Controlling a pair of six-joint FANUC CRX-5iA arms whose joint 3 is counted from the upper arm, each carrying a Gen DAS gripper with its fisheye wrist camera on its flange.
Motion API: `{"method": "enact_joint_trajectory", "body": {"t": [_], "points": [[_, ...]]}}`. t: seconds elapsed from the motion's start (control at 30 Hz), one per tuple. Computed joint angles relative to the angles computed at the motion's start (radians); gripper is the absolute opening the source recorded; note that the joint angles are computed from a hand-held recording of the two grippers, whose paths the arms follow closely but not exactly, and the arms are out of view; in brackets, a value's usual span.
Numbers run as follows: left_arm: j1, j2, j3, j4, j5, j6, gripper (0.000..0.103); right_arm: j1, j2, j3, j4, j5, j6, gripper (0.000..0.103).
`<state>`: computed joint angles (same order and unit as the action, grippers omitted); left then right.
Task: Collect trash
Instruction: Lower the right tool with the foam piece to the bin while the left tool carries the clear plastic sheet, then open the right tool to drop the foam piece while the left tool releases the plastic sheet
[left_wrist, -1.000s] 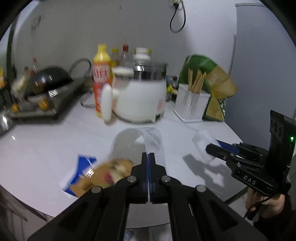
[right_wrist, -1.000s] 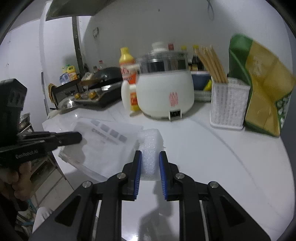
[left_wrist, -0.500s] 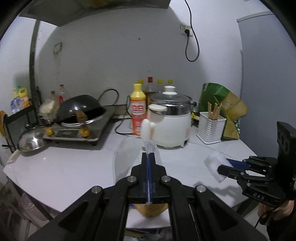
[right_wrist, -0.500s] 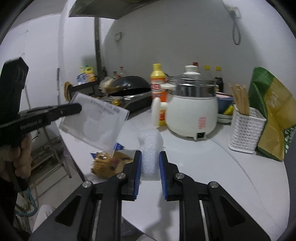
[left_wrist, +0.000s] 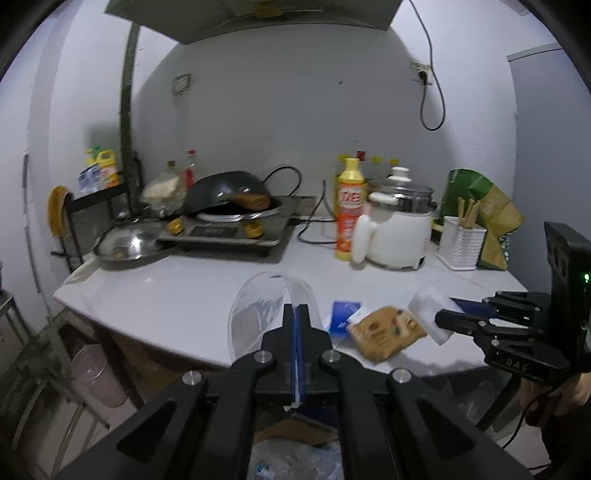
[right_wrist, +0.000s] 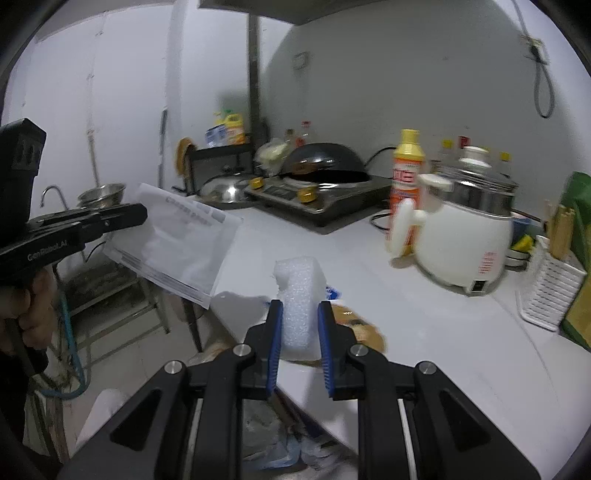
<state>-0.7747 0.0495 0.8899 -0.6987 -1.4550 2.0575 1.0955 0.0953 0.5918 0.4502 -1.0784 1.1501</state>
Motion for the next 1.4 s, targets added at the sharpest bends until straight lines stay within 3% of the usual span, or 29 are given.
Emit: {"method": "enact_joint_trajectory", "body": {"t": [0.43,0.63,0.97,1.4], "points": [[0.023,-0.227,-0.368,0.017,0.013,0.169,0.0,0.084,0.083,0.044,-0.07,-0.068,0.073,0.017],[0.067,-0.259,-0.489,0.07,0.011,0.195,0.0,0.097,0.087,-0.01,-0.129,-0.061,0.097,0.017],[0.184,-0.318,-0.735,0.241,0.142,0.251,0.0,0.063,0.121,-0.095,-0.226,-0.042,0.146,0.017],[0.362,-0.266,-0.983,0.462,0.298,0.137,0.0,-0.004,0.251,-0.081,-0.348,-0.043,0.189,0.017]]}}
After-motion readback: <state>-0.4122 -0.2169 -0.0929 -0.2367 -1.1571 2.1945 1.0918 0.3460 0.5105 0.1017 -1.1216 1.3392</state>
